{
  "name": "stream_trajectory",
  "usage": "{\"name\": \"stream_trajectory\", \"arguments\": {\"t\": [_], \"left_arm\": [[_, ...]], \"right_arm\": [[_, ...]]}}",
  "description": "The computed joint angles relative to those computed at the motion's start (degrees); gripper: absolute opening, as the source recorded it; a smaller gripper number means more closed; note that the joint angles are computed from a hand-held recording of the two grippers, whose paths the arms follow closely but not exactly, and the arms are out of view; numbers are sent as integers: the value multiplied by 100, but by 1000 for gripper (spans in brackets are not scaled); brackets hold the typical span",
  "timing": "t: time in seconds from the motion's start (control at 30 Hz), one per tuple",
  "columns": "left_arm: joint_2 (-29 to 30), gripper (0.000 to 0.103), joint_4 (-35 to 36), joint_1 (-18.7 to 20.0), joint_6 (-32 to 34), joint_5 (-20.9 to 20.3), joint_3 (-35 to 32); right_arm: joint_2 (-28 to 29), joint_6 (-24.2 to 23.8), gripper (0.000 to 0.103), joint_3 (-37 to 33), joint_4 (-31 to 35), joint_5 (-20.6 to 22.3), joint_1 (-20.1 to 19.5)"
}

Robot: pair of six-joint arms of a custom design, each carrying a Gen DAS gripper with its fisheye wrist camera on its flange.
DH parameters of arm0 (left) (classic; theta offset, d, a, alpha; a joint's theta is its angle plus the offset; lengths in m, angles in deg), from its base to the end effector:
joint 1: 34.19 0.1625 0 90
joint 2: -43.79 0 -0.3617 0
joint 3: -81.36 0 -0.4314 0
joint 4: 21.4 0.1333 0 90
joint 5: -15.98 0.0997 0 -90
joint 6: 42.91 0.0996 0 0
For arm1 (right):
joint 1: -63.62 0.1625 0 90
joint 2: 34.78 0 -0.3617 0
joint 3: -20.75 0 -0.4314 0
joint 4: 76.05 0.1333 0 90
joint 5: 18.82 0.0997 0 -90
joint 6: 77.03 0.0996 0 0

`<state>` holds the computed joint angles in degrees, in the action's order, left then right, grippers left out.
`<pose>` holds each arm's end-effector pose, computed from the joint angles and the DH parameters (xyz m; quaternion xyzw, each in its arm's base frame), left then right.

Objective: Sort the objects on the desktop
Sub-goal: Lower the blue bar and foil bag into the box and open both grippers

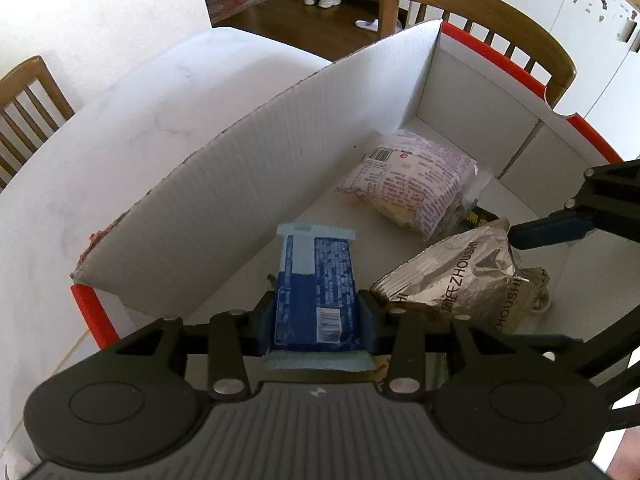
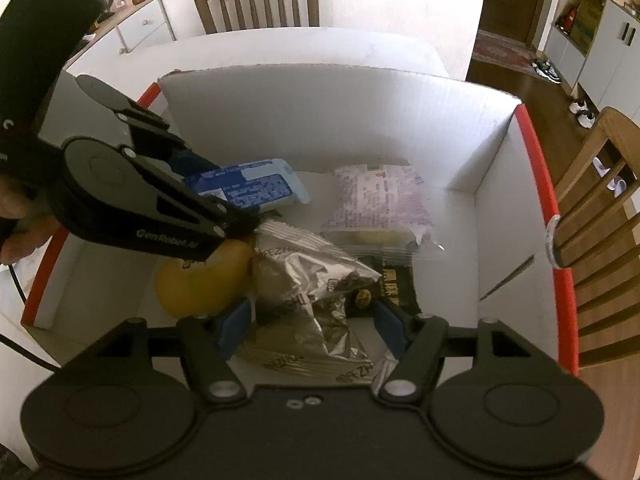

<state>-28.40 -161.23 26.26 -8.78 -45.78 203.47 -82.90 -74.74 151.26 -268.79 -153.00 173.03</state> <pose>-0.0837 -0.5135 0.0889 0.5118 0.8238 0.0105 0.2437 0.1988 -0.3720 -0.0281 0.0701 -0.9118 0.2304 0.3327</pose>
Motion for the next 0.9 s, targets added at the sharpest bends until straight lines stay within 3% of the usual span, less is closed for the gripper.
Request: {"name": "stream_trajectory", "arguments": {"t": [0.33,0.9], "left_arm": [[-229,60,-121,-100,72,-63,177],[-1287,61,123,-85,-61,-605,524]], "right_arm": [[-199,4,75,174,-60,-35,143],[-459,288,77,331,-352,-267,772]]}}
